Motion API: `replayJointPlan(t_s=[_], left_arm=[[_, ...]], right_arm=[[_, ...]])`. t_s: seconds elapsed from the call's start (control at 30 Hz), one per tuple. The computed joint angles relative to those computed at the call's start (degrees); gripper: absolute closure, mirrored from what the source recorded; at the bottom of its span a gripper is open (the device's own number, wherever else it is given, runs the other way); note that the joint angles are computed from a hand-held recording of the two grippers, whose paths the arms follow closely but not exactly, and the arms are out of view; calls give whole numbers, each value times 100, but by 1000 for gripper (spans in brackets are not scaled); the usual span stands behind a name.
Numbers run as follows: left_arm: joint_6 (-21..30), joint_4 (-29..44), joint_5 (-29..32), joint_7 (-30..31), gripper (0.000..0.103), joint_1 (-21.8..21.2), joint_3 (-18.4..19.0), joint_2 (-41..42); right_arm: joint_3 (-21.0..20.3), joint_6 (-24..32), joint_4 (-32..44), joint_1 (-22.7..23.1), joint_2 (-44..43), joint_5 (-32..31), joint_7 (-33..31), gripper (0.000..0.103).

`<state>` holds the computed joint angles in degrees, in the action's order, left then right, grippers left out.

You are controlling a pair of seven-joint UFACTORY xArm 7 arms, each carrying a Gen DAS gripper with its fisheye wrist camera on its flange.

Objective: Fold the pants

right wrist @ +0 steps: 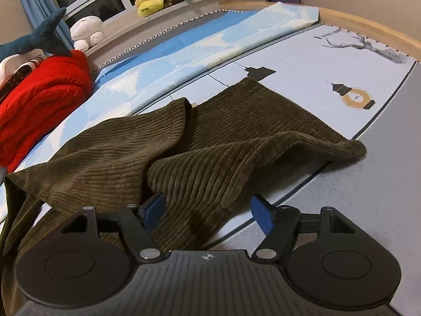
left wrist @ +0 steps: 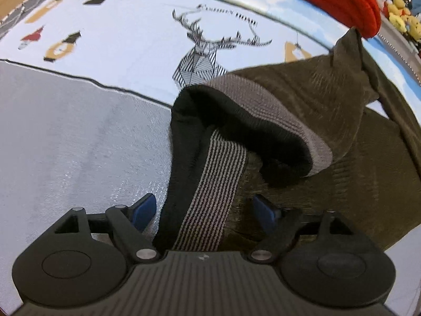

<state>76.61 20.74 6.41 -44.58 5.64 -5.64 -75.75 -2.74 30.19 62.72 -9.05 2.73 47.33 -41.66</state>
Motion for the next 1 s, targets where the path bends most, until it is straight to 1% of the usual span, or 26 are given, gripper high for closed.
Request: replayJointPlan(t_s=[0.07, 0.1, 0.13, 0.17, 0.2, 0.23, 0.27, 0.3, 0.33, 0.37, 0.4, 0.43, 0.47, 0.53, 0.6, 0.7, 0.77, 0.8, 0.83, 0.87, 0.93, 0.97, 1.0], left_arm=[[-104, -84, -79, -24, 19, -29, 47, 49], [-162, -99, -77, -11, 20, -63, 2, 88], [-187, -88, -46, 31, 21, -115, -75, 152], [-171, -69, 9, 102, 26, -184, -160, 198], [-151, -49, 63, 159, 36, -242, -229, 212], [-119, -20, 108, 180, 43, -275, -285, 212], [-59, 22, 151, 209, 52, -309, -317, 167], [-14, 59, 177, 237, 61, -341, -325, 114], [42, 105, 203, 266, 66, -380, -352, 25], [133, 181, 242, 285, 75, -401, -412, -42], [196, 241, 254, 298, 76, -442, -450, -162], [253, 306, 257, 312, 76, -480, -482, -266], [306, 381, 262, 346, 77, -527, -515, -367], [435, 524, 212, 424, 78, -657, -602, -583], [652, 660, 95, 486, 80, -784, -678, -798], [1102, 906, -99, 481, 83, -841, -728, -1062], [1411, 1055, -151, 428, 87, -780, -759, -1241], [1567, 1104, -163, 407, 93, -746, -778, -1322], [1754, 1147, -171, 382, 95, -694, -791, -1363], [1958, 1159, -168, 344, 103, -636, -800, -1426], [2127, 1116, -173, 249, 103, -532, -726, -1521], [2087, 1036, -213, 175, 97, -495, -598, -1621], [2005, 949, -294, 61, 81, -429, -465, -1680]], right_arm=[[-12, 25, 90, -33, 98, 92, 61, 30], [-18, 79, 145, -66, 151, 139, 101, 39], [-22, 179, 206, -117, 196, 245, 72, 49], [-27, 248, 248, -152, 221, 230, 115, 78], [-25, 149, 246, -166, 213, 185, 164, 92], [-26, 188, 268, -220, 182, 336, 83, 92], [-37, 302, 305, -279, 134, 523, -20, 93], [-53, 370, 312, -310, 47, 619, -99, 94], [-81, 449, 312, -327, -67, 647, -168, 94], [-123, 541, 296, -338, -190, 674, -248, 95], [-181, 636, 265, -347, -343, 689, -329, 97], [-237, 593, 194, -340, -519, 597, -318, 102], [-300, 424, 94, -336, -709, 485, -249, 103], [-581, 675, 123, -404, -921, 464, -46, 103], [-902, 1179, 200, -552, -1050, 347, -103, 103], [-1230, 1833, 43, -789, -1249, -98, -465, 103], [-1368, 2436, 68, -959, -1223, -552, -343, 103], [-1414, 2736, 151, -1022, -1171, -665, -299, 99], [-1430, 2797, 141, -1060, -1195, -606, -386, 99], [-1414, 2725, 103, -1078, -1238, -551, -469, 99], [-1385, 2655, 62, -1063, -1251, -393, -526, 81], [-1369, 2658, 66, -1047, -1219, -300, -497, 62], [-1328, 2623, 80, -1017, -1163, -213, -441, 51]])
